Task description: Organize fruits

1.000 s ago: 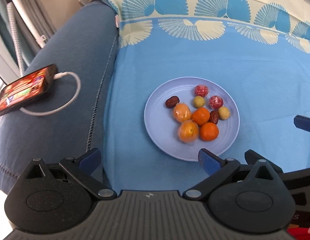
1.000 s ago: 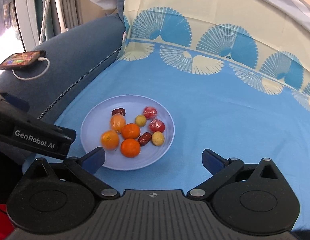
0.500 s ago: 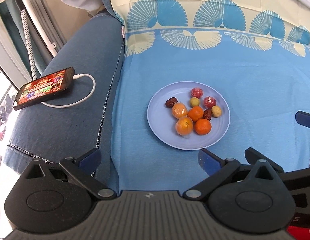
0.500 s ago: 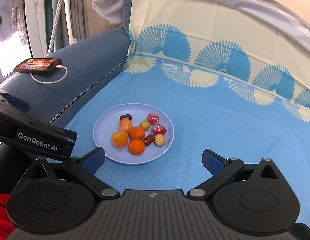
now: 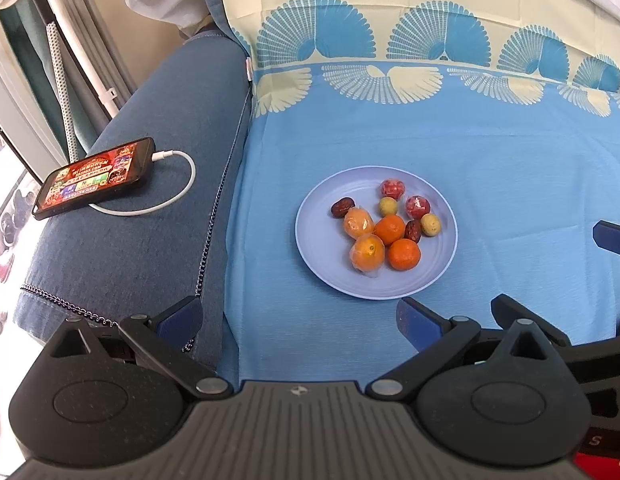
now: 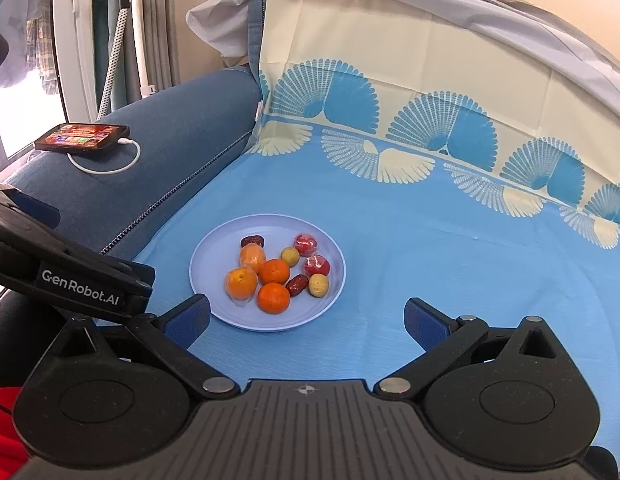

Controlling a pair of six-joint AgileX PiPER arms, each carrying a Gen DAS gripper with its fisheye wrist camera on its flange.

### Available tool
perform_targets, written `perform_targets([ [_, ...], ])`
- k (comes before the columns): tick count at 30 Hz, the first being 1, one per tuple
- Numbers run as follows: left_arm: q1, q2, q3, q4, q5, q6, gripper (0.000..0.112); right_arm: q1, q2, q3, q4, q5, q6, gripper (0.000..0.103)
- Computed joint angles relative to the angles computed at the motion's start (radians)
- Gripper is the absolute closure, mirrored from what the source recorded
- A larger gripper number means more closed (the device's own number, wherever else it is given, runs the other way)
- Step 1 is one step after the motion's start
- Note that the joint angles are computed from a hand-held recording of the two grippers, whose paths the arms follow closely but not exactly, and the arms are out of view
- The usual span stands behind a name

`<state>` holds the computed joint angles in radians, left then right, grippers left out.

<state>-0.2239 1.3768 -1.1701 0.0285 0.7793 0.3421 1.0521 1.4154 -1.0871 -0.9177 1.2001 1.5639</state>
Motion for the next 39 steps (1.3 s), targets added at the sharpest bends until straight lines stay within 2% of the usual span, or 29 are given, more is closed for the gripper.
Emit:
perform_targets([
  [19, 0.011, 0.022, -0.021, -0.01, 0.015, 0.005, 0.01, -0.004, 0.002, -0.003, 0.008, -0.006, -0.009, 0.001],
  [24, -0.005, 0.006, 0.006, 0.045, -0.027, -0.027, 0.01, -0.003, 0.001, -0.001, 0.006, -0.01, -0.01, 0.001],
  [39, -0.009, 0.009, -0.003, 0.046, -0.017, -0.03, 0.01, -0.003, 0.003, -0.004, 0.007, -0.011, -0.013, 0.001],
])
